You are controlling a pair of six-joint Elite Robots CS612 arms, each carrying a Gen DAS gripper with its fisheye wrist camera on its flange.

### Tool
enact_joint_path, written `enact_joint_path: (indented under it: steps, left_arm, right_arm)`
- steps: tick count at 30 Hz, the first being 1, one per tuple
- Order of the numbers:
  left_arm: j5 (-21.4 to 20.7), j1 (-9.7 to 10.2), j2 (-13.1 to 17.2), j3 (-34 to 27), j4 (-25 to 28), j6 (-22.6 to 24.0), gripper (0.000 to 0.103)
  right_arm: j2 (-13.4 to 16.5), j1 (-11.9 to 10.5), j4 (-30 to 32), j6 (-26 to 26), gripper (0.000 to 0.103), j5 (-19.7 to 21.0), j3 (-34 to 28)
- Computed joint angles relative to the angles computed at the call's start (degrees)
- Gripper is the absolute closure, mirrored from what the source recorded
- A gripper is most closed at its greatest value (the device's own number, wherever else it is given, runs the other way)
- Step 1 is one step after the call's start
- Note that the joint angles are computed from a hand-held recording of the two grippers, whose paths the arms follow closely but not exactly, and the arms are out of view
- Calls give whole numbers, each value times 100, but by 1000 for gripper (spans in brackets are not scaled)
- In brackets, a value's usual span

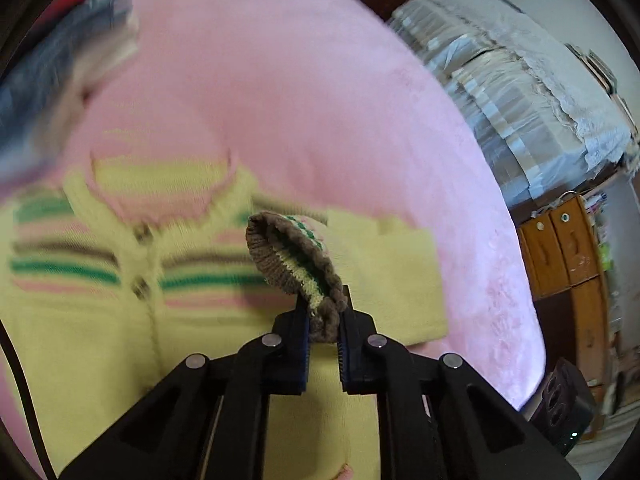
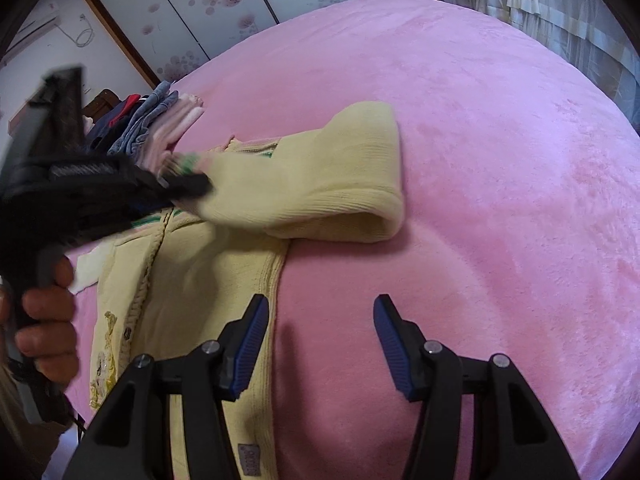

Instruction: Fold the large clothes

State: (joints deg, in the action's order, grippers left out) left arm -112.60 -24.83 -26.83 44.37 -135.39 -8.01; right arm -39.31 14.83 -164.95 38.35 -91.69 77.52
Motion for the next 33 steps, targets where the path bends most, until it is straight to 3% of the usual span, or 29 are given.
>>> enact_joint_path:
  steps: [4,12,14,15,21,29,33]
  left_arm:
    - [273,13,-75,-131,-443,70,94]
    - [380,51,-47,-412,-363,163,94]
    - [421,70,-59,-404,-441,165,94]
    - [426,115,-129,-261,-553,176,94]
    - [758,266,-127,-150,-654,69,94]
    - [845,490,205,-243,92,-133,94]
    - [917,498,304,-218,349,18,93]
  right_arm:
    - [93,-42,-18,105,48,-17,-141]
    - [433,-107,126,212,50,145,-752]
    - [503,-90,297,41,87,44,-924]
    - [514,-67,495,-57,94,-87,-995]
    - [592,79,1027,-505,94,-830,-1301]
    - [793,255,1720,-941,94,-1427,-1756]
    - [800,279,1926,-1097,92,-1519,-1814]
